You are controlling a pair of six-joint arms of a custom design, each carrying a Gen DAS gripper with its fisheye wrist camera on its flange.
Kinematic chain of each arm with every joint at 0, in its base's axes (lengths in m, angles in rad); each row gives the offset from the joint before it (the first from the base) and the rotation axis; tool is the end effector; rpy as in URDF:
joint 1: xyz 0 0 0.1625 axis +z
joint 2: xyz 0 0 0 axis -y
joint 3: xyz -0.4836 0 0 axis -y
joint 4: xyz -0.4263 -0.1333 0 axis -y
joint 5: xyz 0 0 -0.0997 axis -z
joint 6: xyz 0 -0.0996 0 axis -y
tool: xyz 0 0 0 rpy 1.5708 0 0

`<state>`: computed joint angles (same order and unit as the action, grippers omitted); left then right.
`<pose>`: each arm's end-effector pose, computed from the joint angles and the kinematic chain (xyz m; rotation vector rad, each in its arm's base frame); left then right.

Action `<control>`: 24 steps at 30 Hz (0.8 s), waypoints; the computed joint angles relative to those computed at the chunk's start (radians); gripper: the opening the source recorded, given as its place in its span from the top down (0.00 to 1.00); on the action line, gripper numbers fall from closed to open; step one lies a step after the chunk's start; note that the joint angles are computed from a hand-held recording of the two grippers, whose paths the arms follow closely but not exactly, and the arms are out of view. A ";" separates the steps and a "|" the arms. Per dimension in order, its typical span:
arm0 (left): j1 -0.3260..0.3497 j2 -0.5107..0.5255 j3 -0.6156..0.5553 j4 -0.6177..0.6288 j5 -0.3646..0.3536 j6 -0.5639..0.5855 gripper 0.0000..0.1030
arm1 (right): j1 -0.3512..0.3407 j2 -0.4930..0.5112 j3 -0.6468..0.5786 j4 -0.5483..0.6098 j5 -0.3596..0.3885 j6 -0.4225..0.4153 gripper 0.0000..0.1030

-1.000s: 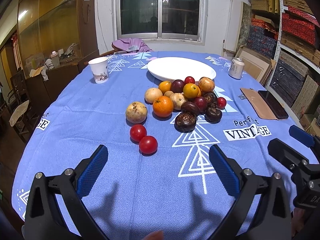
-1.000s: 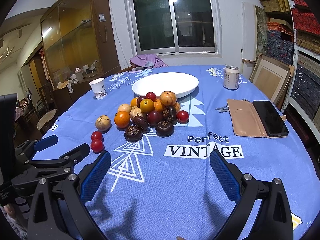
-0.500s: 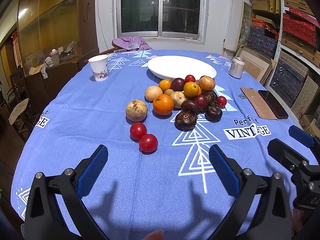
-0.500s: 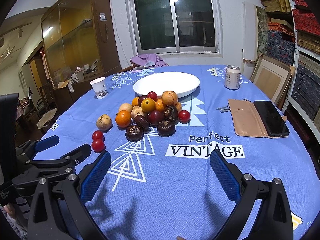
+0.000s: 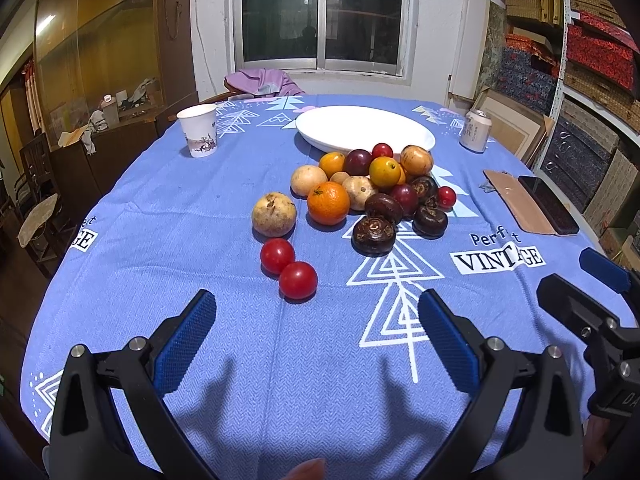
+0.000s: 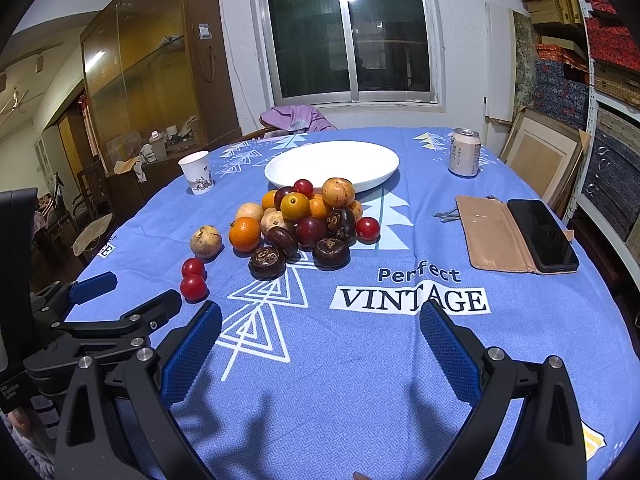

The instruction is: Organize fruits

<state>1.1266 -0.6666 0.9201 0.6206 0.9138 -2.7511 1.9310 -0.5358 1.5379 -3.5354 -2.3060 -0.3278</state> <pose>-0.1543 -0.7759 0.2301 0.6919 2.2837 -0.8814 0.3312 -0.6906 0.0898 0.3230 -2.2034 1.1536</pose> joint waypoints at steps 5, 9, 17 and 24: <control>0.003 0.013 -0.017 0.016 -0.007 -0.001 0.04 | -0.001 0.002 -0.002 0.006 -0.003 0.000 0.03; 0.011 0.024 -0.031 0.032 -0.001 0.003 0.04 | -0.007 0.002 -0.004 0.015 -0.006 -0.003 0.03; 0.042 0.033 -0.057 0.077 0.058 0.011 0.04 | -0.040 -0.018 0.036 0.039 0.053 -0.065 0.03; 0.065 0.064 -0.132 0.160 0.108 0.062 0.04 | -0.089 -0.083 0.097 0.114 0.241 -0.003 0.03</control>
<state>1.1916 -0.6026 0.7880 0.7806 1.0221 -2.6890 1.8425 -0.6190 1.6349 -3.4216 -2.0653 -0.3311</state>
